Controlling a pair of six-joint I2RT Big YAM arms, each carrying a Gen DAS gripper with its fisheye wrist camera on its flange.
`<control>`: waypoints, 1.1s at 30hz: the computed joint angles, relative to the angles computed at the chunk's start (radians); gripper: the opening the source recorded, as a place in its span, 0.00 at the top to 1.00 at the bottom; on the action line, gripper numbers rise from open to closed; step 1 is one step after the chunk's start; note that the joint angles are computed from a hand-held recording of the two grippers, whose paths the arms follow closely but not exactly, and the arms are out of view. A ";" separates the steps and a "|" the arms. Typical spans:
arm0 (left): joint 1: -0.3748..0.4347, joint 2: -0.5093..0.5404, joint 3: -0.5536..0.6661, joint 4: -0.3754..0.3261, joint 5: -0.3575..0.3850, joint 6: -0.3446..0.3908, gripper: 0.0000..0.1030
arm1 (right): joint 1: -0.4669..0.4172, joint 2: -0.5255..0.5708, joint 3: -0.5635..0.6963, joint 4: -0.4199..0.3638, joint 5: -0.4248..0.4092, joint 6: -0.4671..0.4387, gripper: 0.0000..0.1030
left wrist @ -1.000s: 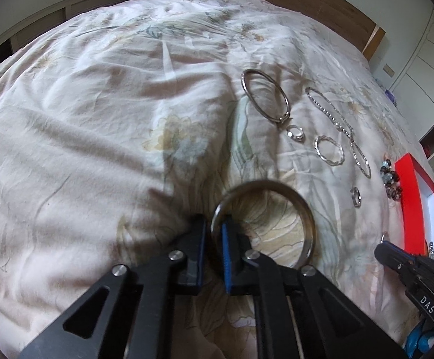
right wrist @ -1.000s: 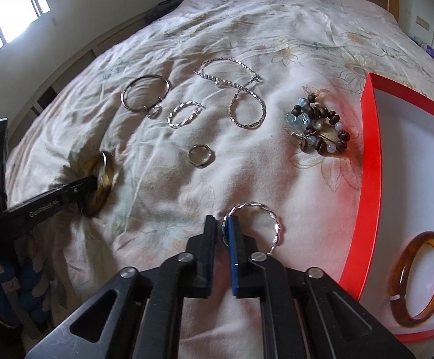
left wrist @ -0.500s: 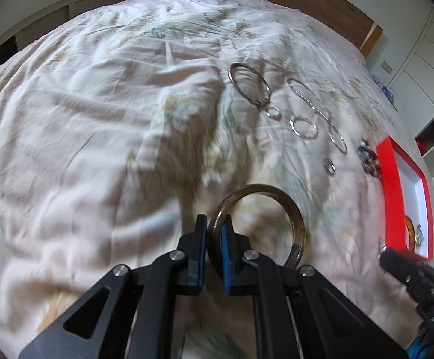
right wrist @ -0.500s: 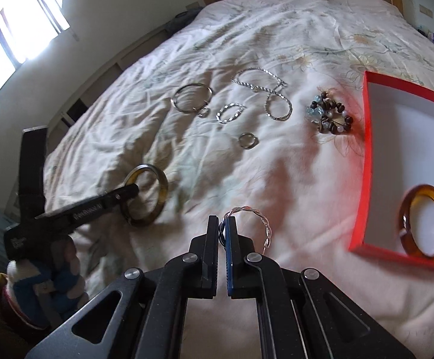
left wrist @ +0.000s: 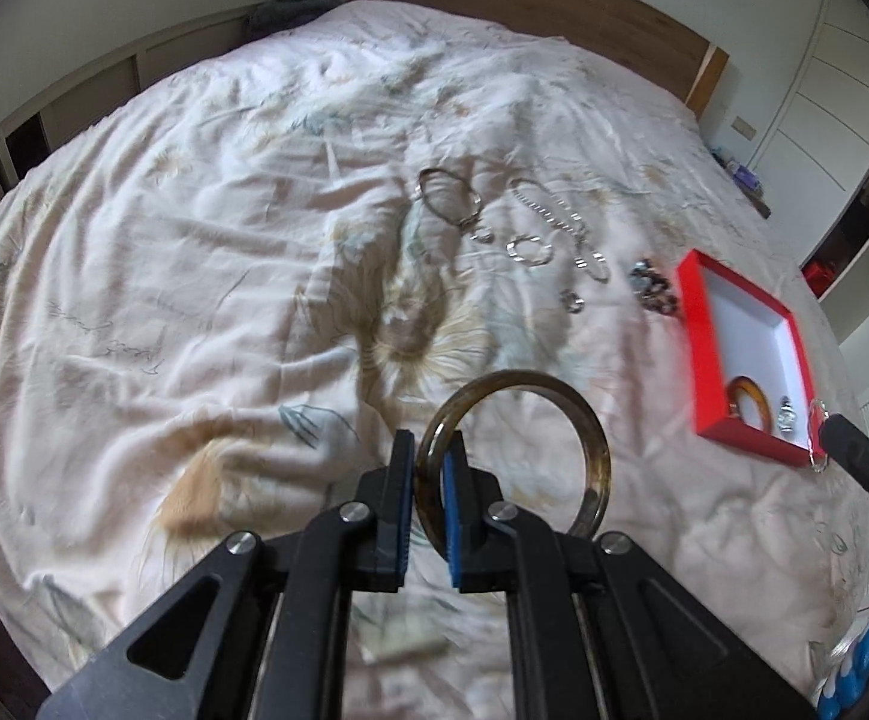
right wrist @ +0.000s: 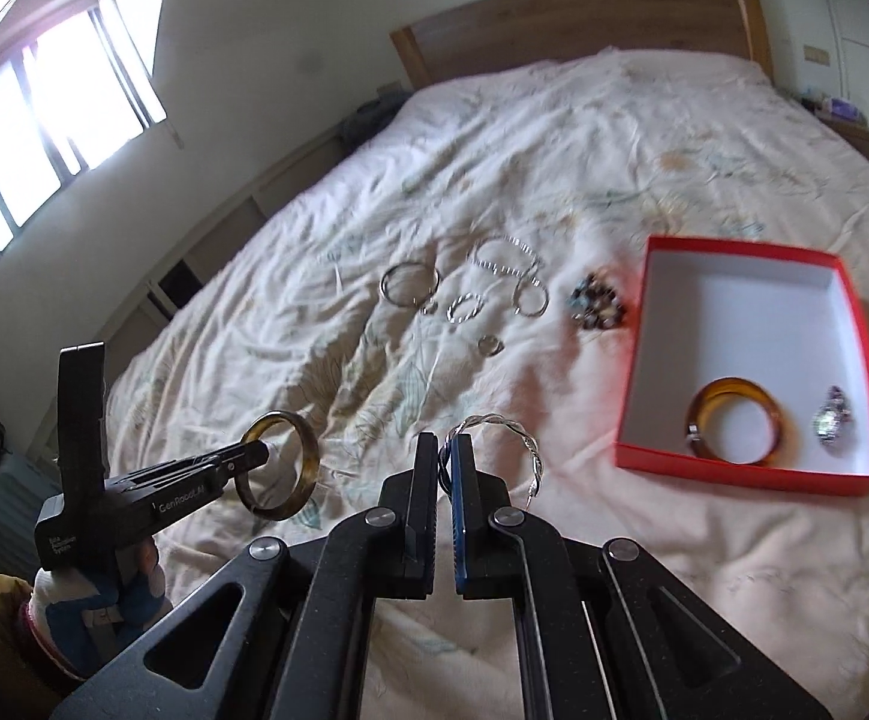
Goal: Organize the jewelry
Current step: 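Carry the bangle and hoop into the red box and open both tools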
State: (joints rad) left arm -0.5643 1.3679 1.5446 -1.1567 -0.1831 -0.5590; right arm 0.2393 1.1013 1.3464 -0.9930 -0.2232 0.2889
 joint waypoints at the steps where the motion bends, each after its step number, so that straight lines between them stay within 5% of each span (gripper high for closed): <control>1: -0.015 -0.004 0.010 -0.009 -0.009 -0.004 0.92 | -0.009 -0.017 -0.004 -0.003 -0.002 -0.002 0.96; 12: -0.121 0.055 0.129 -0.064 -0.011 -0.039 0.92 | -0.168 -0.112 -0.045 -0.011 -0.074 -0.042 0.96; 21: -0.175 0.245 0.337 -0.100 0.019 0.014 0.92 | -0.333 -0.054 -0.028 -0.021 -0.132 -0.120 0.96; 27: -0.198 0.476 0.623 -0.148 0.033 0.080 0.92 | -0.419 0.060 0.032 -0.015 -0.130 -0.176 0.96; 33: -0.221 0.804 1.113 -0.313 0.021 0.153 0.92 | -0.457 0.181 0.090 0.000 -0.107 -0.223 0.96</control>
